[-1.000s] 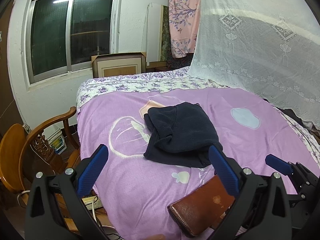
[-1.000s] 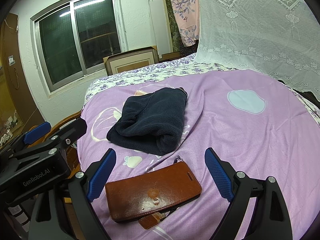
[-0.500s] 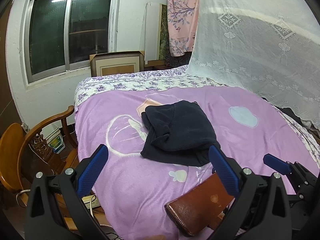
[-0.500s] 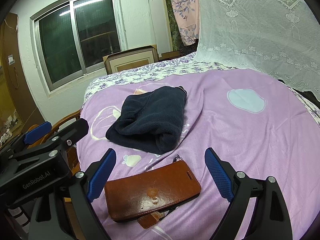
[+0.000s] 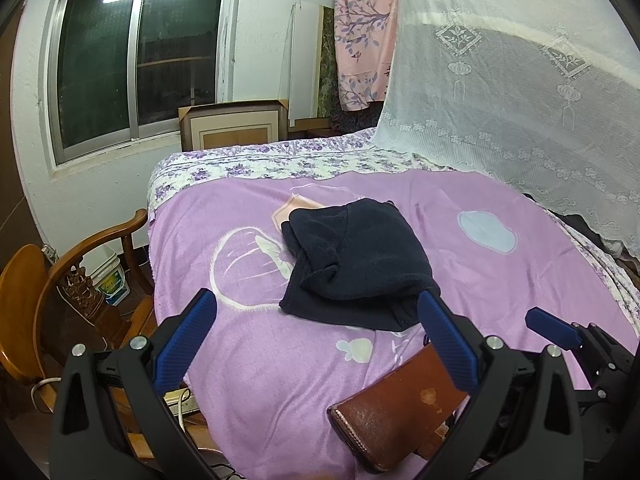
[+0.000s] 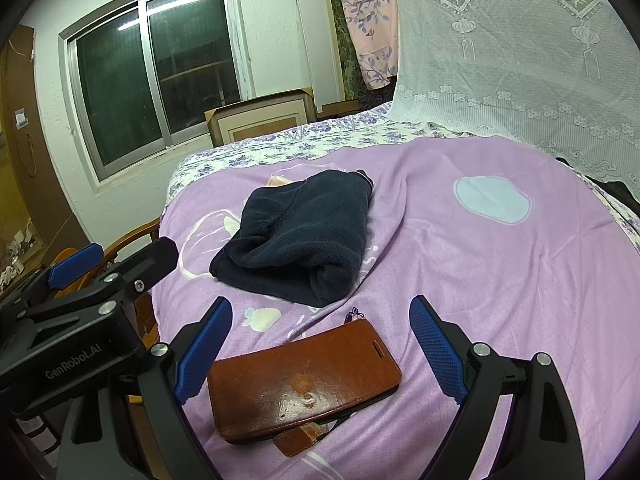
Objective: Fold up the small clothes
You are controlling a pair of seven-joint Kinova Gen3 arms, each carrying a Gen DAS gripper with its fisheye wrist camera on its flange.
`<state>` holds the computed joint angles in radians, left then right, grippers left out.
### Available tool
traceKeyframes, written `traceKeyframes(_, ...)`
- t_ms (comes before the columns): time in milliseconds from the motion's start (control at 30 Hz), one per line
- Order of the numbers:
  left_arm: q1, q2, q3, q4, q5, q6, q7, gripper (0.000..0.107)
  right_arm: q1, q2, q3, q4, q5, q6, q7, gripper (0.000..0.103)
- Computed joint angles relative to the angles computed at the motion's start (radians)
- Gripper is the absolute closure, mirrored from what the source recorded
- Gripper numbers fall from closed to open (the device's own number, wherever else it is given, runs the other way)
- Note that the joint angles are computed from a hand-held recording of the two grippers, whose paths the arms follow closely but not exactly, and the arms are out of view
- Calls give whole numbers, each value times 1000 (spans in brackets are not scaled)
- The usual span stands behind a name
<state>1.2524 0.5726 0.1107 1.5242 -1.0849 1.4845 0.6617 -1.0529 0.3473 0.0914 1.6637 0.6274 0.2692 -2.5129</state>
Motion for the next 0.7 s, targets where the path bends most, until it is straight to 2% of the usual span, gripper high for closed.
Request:
traceKeyframes(200, 21, 25, -8, -28, -21, 43, -30, 9, -7, 4, 13, 13, 6, -18, -2, 12)
traceKeyframes(400, 8, 13, -3, -21, -13, 22, -32, 9, -12, 4, 17, 11, 5, -11, -1, 12)
traceKeyframes(500, -5, -7, 1, -1, -2, -17, -11, 9, -14, 0, 18, 12, 6, -10, -5, 12)
traceKeyframes(700, -7, -10, 2, 5, 1, -26, 8, 9, -11, -3, 15, 14, 12, -9, -10, 12)
